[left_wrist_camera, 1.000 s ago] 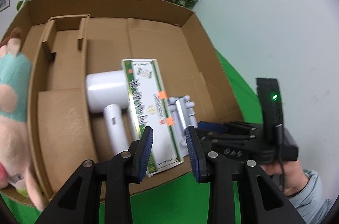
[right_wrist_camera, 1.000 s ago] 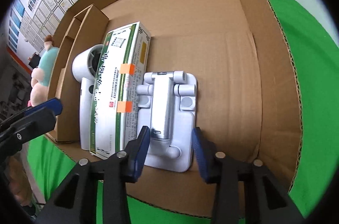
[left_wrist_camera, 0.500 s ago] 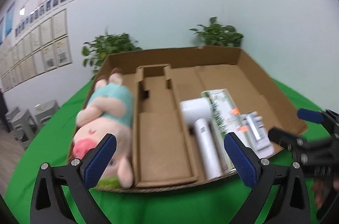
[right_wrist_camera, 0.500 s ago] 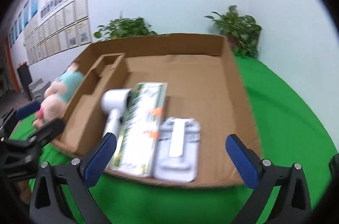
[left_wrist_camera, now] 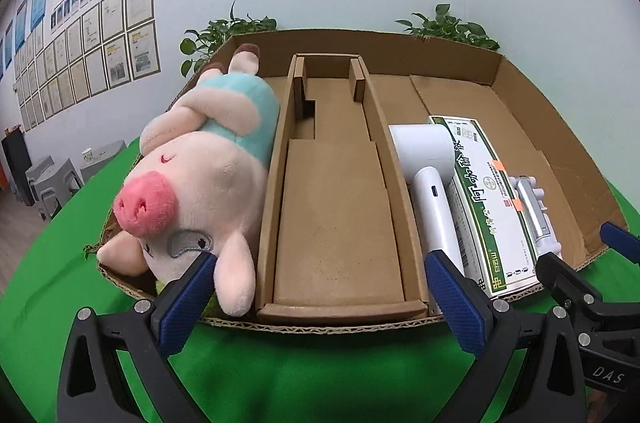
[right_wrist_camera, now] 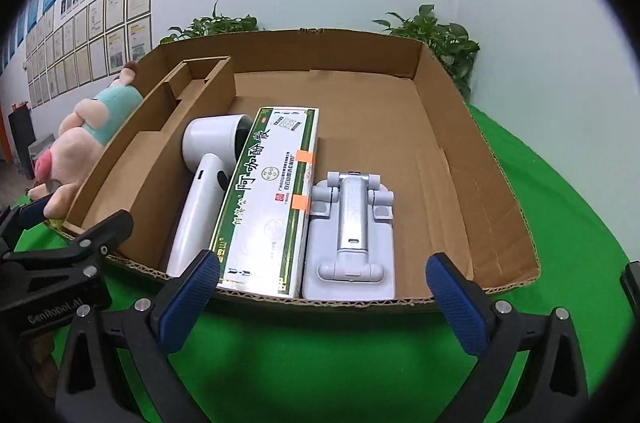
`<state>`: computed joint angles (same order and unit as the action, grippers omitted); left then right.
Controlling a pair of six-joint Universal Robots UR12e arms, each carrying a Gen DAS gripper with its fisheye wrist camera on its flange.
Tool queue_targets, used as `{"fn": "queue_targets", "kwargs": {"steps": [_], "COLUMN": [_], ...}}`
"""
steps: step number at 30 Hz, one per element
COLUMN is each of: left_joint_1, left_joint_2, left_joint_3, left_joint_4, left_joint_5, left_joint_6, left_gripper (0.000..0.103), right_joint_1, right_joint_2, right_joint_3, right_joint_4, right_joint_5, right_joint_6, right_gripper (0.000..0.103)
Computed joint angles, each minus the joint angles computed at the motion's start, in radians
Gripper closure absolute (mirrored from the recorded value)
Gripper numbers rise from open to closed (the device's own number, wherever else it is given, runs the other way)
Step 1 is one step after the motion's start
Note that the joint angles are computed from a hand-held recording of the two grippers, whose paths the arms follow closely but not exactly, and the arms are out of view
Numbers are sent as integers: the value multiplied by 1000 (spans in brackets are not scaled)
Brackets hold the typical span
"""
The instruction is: Organize objects
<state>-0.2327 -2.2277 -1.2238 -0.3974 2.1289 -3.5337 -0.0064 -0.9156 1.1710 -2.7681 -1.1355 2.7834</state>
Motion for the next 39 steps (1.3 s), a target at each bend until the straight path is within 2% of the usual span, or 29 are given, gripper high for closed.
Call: {"fn": "queue_targets", "kwargs": {"steps": [6, 39], "left_joint_1": [1, 6], "left_joint_2": [-13, -20], "left_joint_3": [29, 40], "left_joint_4": [-74, -88], "left_joint_5": [8, -6], "left_joint_6": [-6, -8], "left_gripper": [0, 0], "right_joint_1": [1, 3], "right_joint_2": [1, -4], "right_joint_3": [-4, 0], "right_joint_4": [12, 16], "right_joint_5": [-7, -16], "right_joint_6": [2, -2], "right_gripper": [1, 1]}}
